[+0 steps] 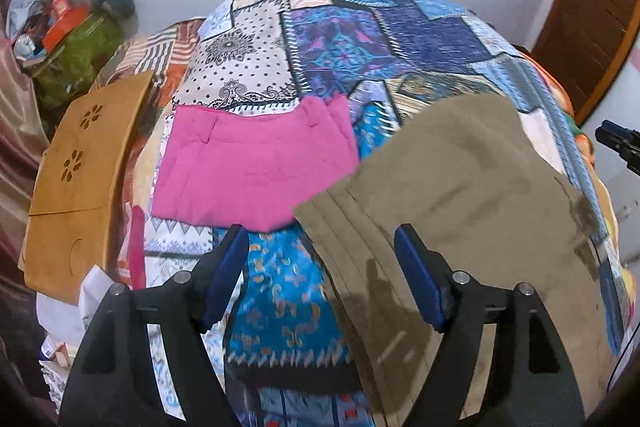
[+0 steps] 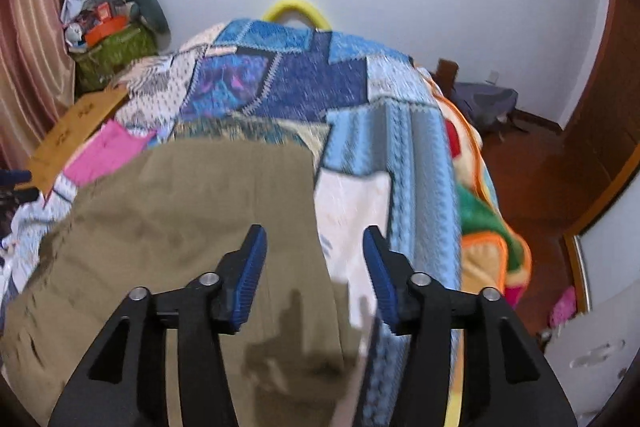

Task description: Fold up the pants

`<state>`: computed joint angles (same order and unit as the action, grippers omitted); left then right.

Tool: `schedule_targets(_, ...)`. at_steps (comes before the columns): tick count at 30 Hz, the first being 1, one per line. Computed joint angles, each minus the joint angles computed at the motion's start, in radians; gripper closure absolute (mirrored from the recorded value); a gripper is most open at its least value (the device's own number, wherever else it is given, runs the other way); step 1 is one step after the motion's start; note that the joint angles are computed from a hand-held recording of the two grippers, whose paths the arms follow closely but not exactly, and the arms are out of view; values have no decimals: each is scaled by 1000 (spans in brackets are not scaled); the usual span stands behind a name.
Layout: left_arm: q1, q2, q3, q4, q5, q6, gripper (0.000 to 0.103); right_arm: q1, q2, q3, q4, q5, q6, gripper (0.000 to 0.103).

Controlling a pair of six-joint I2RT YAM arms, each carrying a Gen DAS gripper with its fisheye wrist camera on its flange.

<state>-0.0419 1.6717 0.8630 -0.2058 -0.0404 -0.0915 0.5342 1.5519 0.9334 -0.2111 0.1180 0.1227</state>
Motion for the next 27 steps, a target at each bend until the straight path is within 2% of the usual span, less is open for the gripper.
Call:
schedule_targets(5, 38, 201, 133, -4, 84, -23, 27, -6, 188, 134, 62, 0, -29, 53)
schedule_targets(8, 33, 283, 183, 1, 79, -6, 27, -24, 327, 231, 90, -24, -28, 53)
schedule_targets(11, 31, 364, 234, 8, 57, 16, 27, -31, 460, 353, 68, -28, -50, 53)
schedule_targets(15, 55, 434, 274, 11, 120, 19, 27, -51, 598, 481, 46, -59, -43, 53)
schedule_targets(17, 60, 438, 266, 34, 137, 17, 27, -66, 648, 528, 27, -111, -24, 58)
schedule_targets(19, 59, 431, 248, 58, 140, 23, 28, -70, 646, 492, 97, -139, -5, 73)
schedule_targets(20, 60, 426, 237, 71, 154, 29, 34, -64, 640, 479, 117, -135, -10, 82)
schedule_targets(21, 63, 427, 238, 72, 173, 33, 42, -59, 640, 478, 117, -123, -13, 86)
schedule_targets(22, 66, 425, 235, 72, 187, 29, 44, -54, 641, 480, 114, -109, -18, 90)
schedule_targets(27, 42, 388, 202, 95, 134, 12, 53, -29, 622, 468, 117, -38, -12, 92)
